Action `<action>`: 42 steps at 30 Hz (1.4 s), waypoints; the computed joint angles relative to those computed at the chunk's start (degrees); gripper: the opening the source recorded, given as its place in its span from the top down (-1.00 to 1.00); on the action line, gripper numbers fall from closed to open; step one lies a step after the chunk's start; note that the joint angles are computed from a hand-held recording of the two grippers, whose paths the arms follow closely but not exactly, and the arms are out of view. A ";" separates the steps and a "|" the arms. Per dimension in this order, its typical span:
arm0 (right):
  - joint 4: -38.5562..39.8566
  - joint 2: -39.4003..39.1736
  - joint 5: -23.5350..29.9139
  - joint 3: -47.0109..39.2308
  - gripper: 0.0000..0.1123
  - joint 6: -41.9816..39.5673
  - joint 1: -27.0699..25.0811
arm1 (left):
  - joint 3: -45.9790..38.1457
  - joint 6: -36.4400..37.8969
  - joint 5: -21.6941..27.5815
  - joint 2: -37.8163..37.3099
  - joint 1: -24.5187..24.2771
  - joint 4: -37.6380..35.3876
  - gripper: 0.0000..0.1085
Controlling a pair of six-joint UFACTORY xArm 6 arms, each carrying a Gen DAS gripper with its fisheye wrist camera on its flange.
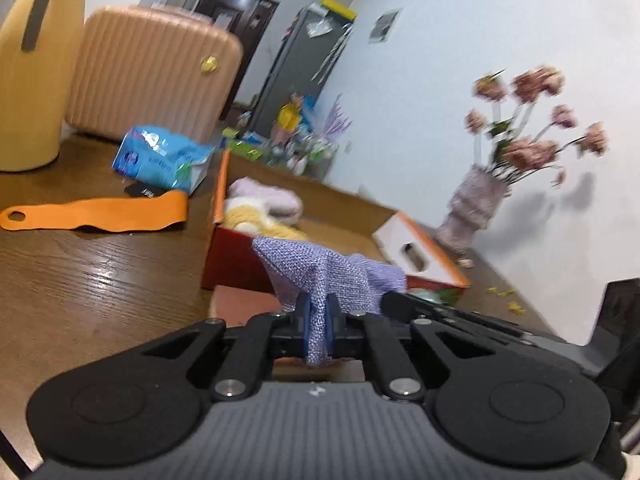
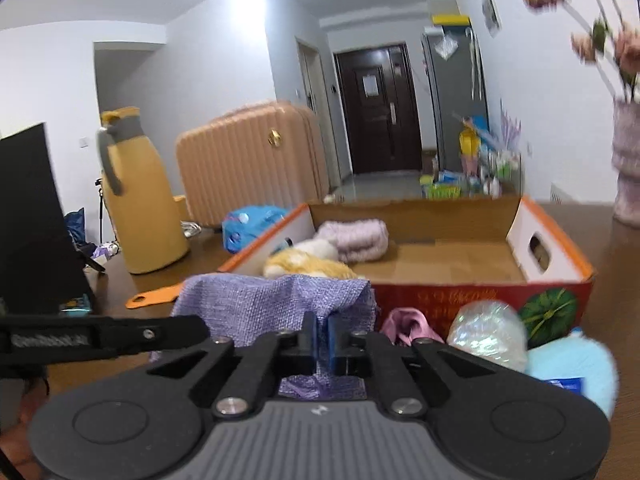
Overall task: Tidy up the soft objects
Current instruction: 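Lift the purple cloth bag and carry it over the box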
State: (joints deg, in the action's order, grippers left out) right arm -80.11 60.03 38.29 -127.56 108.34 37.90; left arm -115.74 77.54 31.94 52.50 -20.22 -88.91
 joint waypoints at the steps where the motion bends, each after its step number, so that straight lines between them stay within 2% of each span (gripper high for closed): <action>1: -2.18 -2.48 0.59 3.30 0.91 1.26 1.07 | 4.22 2.79 0.71 -2.94 0.34 -2.22 0.86; 5: -7.61 -10.78 1.82 15.43 0.91 7.02 5.10 | 21.03 7.13 4.21 -13.79 2.01 -5.16 0.86; 9: -5.31 -15.37 2.85 24.19 0.91 10.43 9.02 | 32.95 8.95 5.26 -20.37 2.07 -3.40 0.86; 12: -3.26 -18.21 2.30 30.05 0.90 13.28 11.69 | 39.23 9.55 3.66 -23.21 1.07 -1.14 0.86; 15: -2.29 -19.52 4.88 33.47 0.72 16.07 14.30 | 42.52 12.04 2.20 -24.45 0.45 -1.57 0.85; 17: -2.99 -20.80 7.19 36.13 0.64 20.74 15.28 | 43.43 12.99 2.07 -24.85 0.69 -2.10 0.85; 19: -4.08 -22.19 9.13 38.69 0.36 26.04 15.76 | 43.41 13.62 1.40 -24.99 0.55 -2.60 0.85; 22: -5.68 -22.09 11.08 39.06 0.31 28.84 15.44 | 43.26 14.97 0.10 -24.86 0.04 -3.59 0.85; 26: -8.41 -20.10 7.94 37.18 0.29 31.72 12.74 | 42.98 14.84 0.13 -24.60 -0.24 -3.49 0.85; 28: -8.00 -18.54 5.69 35.00 0.29 30.39 11.35 | 42.34 14.17 -0.06 -24.19 -0.30 -3.05 0.84; 30: -3.62 -15.97 4.03 31.19 0.31 22.03 10.51 | 41.84 13.75 -0.38 -23.91 -0.48 -2.97 0.84; 35: 1.91 -11.58 6.03 24.57 0.51 8.33 11.32 | 40.02 12.33 -0.74 -22.64 -0.45 -2.33 0.82; 38: 1.38 -11.19 6.22 24.19 0.66 6.30 11.58 | 38.62 11.10 -0.79 -21.69 -0.53 -1.59 0.82; 39: 0.87 -11.07 6.36 24.10 0.78 6.39 11.67 | 38.14 10.78 -0.82 -21.38 -0.59 -1.39 0.83; 42: -0.96 -9.61 8.19 22.58 0.86 5.38 12.52 | 36.54 10.36 -1.38 -20.39 -0.98 -1.10 0.84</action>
